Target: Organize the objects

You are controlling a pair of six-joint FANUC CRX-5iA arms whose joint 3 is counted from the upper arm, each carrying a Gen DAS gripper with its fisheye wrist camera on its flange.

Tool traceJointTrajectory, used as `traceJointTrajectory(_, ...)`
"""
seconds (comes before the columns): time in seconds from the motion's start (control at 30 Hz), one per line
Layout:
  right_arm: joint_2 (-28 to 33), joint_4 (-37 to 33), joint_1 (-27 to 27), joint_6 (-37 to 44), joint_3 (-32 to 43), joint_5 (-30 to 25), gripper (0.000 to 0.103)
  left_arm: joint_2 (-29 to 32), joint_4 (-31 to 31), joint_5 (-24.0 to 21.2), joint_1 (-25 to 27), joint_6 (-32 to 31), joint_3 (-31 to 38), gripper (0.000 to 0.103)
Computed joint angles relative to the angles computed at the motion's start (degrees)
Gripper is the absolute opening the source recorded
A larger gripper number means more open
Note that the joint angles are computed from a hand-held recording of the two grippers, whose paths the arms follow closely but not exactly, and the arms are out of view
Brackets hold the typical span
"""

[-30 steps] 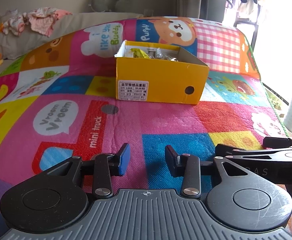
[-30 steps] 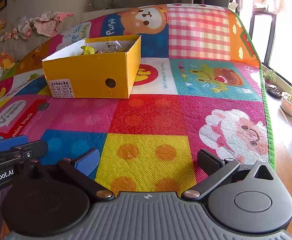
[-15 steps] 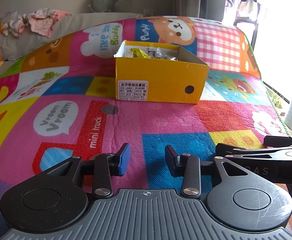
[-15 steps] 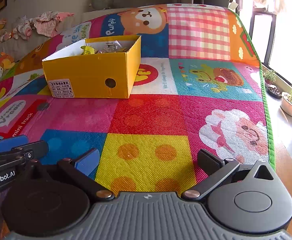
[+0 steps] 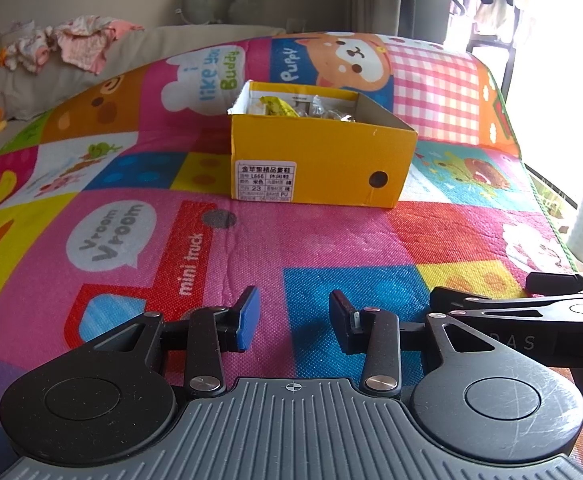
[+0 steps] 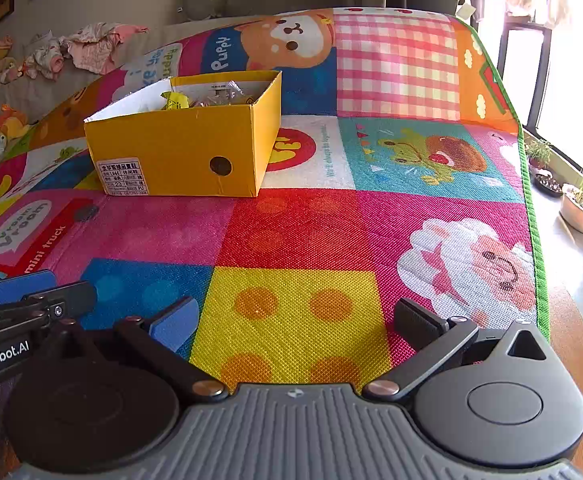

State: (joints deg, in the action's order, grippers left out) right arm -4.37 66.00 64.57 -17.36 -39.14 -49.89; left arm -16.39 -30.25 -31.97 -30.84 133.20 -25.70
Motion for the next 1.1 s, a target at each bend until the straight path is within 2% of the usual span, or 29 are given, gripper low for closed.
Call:
traceJointTrajectory(0.43, 0.0, 0.0, -0.01, 0.0, -0.01, 0.0, 0.103, 0.58, -2.39, -2.02, -1.53, 1.46, 1.11, 0.043)
traceJointTrajectory(1.1, 0.04, 0.02, -0.01, -0.02, 0.03, 0.01, 0.103, -0.46, 1.39, 0.93, 0.8, -1.01, -0.7, 0.043)
